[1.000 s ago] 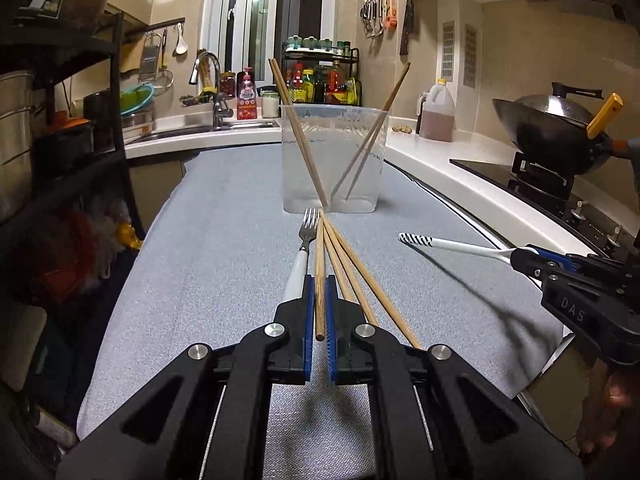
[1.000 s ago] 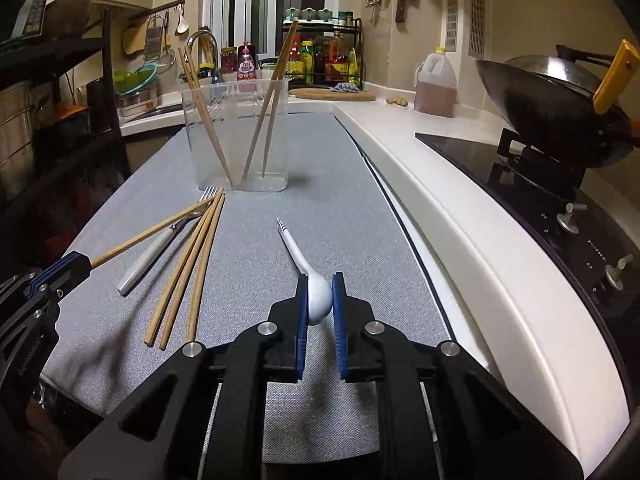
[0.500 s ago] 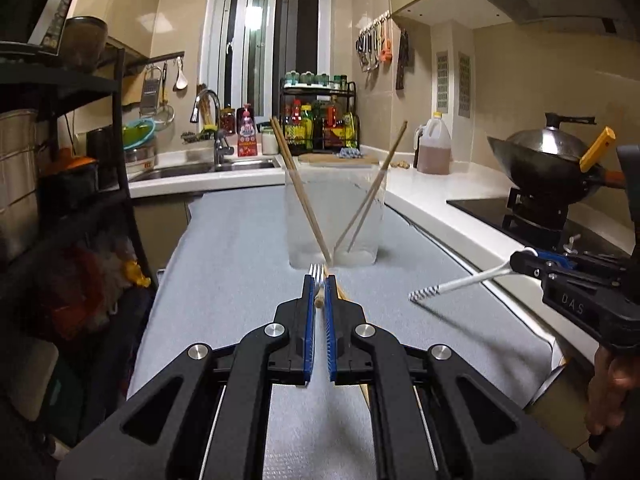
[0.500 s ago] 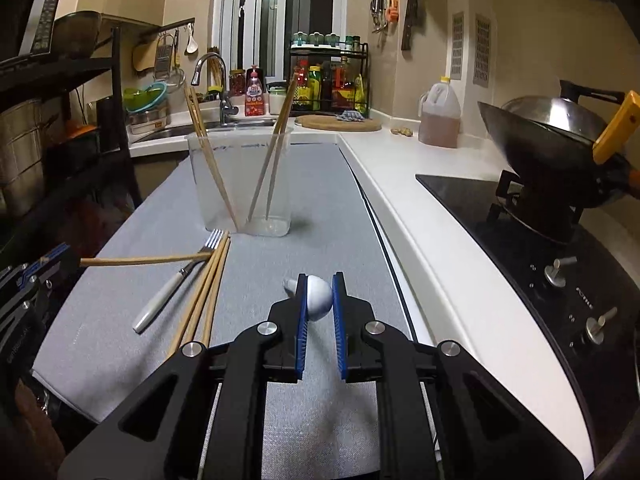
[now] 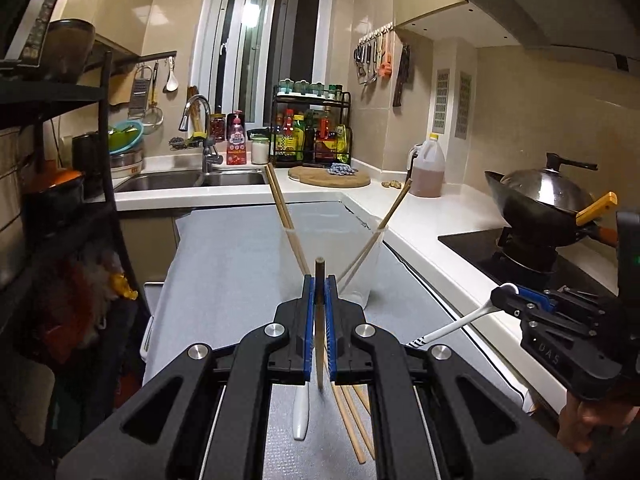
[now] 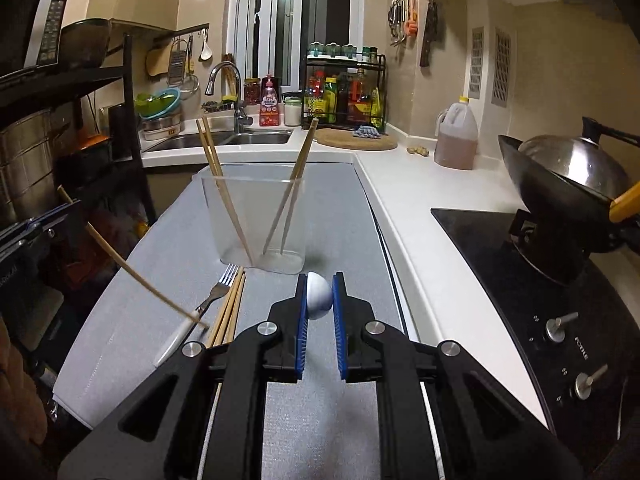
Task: Organize utensils
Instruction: 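Carry the spoon and chopstick with both tools over the clear container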
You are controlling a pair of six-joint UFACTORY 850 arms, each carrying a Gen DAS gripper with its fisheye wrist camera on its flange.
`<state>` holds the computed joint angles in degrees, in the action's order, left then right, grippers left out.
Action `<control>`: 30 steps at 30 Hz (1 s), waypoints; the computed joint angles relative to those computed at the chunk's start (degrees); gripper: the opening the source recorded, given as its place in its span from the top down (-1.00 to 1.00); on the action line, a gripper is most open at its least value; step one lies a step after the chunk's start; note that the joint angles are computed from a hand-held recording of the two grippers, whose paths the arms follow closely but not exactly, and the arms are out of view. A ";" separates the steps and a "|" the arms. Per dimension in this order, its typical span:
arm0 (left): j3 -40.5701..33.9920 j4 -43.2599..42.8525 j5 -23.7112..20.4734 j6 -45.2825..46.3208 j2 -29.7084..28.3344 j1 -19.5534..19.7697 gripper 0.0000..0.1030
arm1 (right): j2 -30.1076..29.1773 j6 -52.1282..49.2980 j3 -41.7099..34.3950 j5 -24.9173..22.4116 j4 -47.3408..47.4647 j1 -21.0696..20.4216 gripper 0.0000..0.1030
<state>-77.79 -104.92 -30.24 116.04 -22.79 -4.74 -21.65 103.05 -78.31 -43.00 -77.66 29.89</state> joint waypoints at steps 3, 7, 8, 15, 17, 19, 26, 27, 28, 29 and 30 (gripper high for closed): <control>-3.12 6.84 0.87 -7.81 -1.02 -0.29 0.90 | -1.04 -5.93 -2.51 1.21 4.24 -0.73 0.77; -5.62 11.76 1.48 -13.32 -1.79 -0.59 0.90 | -2.39 -12.59 -5.75 1.87 9.05 -1.61 0.77; -5.91 12.04 1.56 -13.50 -1.87 -0.64 0.90 | -2.63 -13.32 -6.20 1.91 9.50 -1.73 0.77; -8.05 15.66 1.59 -17.63 -2.72 -0.84 0.90 | -4.27 -15.52 -8.88 2.55 11.00 -2.39 0.76; -8.99 17.78 1.95 -19.73 -3.12 -1.00 0.90 | -4.52 -15.80 -9.39 2.69 11.22 -2.49 0.77; -9.94 20.53 2.27 -22.90 -3.48 -1.06 0.90 | -4.84 -16.08 -10.10 2.41 11.03 -2.39 0.76; -13.69 30.47 3.70 -33.51 -4.89 -1.49 0.90 | -5.66 -19.70 -13.30 2.18 11.34 -2.47 0.77; -14.65 32.71 3.57 -35.93 -5.31 -1.56 0.90 | -5.67 -20.10 -13.77 2.48 11.48 -2.57 0.77; -15.07 33.87 3.55 -37.10 -5.48 -1.63 0.90 | -5.68 -20.66 -14.32 2.85 11.58 -2.71 0.77; -15.73 35.34 3.46 -38.49 -5.78 -1.70 0.90 | -5.83 -21.30 -14.95 2.93 11.79 -2.81 0.77; -16.83 37.75 3.30 -40.64 -6.25 -1.85 0.90 | -6.05 -22.16 -15.77 2.89 12.17 -2.95 0.77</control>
<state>-94.61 -67.18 -26.94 75.40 -29.04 -6.59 -27.70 80.89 -94.08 -40.11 -65.49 26.95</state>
